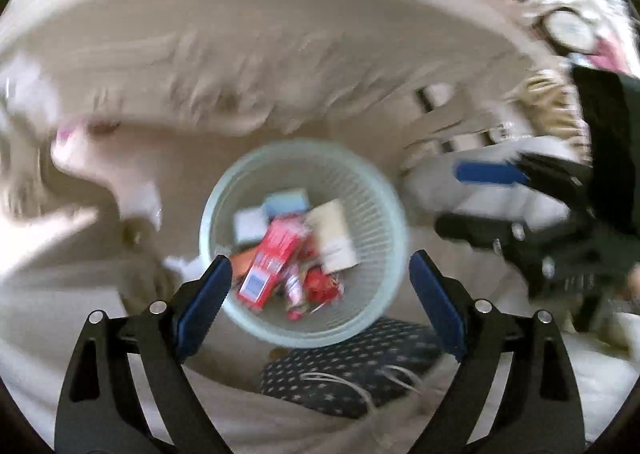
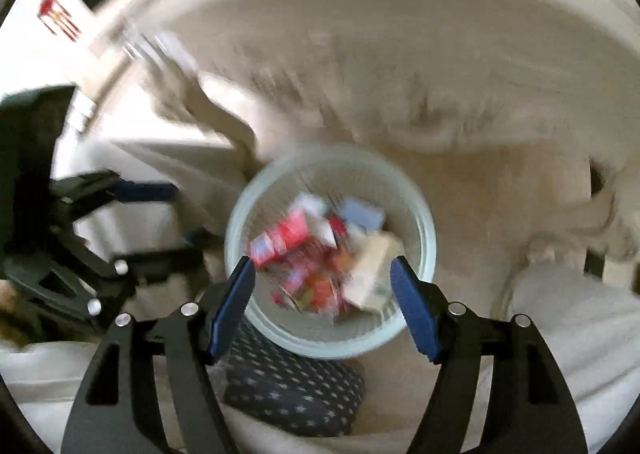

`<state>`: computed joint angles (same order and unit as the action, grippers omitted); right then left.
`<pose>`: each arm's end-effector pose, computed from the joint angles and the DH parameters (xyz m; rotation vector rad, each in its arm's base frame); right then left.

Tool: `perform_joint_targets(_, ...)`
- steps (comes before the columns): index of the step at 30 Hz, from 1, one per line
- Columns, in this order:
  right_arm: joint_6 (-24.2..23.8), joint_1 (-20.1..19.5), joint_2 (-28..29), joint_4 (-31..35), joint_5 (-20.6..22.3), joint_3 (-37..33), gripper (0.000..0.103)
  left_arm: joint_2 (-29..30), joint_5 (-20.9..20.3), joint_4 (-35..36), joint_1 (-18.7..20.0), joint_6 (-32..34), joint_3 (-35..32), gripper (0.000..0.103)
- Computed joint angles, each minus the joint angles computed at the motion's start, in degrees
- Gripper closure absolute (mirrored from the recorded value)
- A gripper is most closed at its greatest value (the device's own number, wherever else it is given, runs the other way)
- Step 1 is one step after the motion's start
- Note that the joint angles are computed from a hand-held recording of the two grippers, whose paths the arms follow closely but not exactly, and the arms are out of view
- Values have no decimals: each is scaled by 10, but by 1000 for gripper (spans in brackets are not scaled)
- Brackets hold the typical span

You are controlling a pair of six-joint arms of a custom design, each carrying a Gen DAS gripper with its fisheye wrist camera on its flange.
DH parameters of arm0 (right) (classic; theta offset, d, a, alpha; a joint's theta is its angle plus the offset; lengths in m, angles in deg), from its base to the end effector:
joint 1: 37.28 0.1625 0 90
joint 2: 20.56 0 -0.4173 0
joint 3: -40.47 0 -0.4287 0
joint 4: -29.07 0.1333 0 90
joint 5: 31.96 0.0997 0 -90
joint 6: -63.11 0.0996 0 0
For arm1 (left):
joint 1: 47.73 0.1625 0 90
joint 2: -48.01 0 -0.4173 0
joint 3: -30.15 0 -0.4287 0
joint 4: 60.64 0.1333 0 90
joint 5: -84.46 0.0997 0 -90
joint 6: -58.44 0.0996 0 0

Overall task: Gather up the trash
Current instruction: 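Carry red box and red wrapper to the wastebasket and release both, then grasp white-purple snack packet with left tool while right tool grasps teal box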

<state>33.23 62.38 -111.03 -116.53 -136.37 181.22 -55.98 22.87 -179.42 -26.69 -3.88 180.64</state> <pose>0.1705 -0.3552 0.1632 0.9573 -2.7133 0.0677 -0.1801 -0.2629 0.1427 0.2556 2.6165 -0.4369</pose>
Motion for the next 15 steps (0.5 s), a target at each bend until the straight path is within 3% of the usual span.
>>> perform_joint_targets(4,27,30,9,-82,30,-62,33,-37,79,33,-16,57,-56,15)
perform_joint_targets(7,66,49,85,-195,22,-131,33,-3,178,29,23,105,-121,15)
perform_joint_targets(9,78,63,150,-268,1,-183,33,48,255,-46,72,173,-165,15)
perform_joint_targets(12,96,83,267,-332,-46,-293,30,142,321,-207,159,276,-239,15)
perform_joint_targets(15,109,95,365,-341,-93,-402,30,240,313,-342,248,359,-341,13)
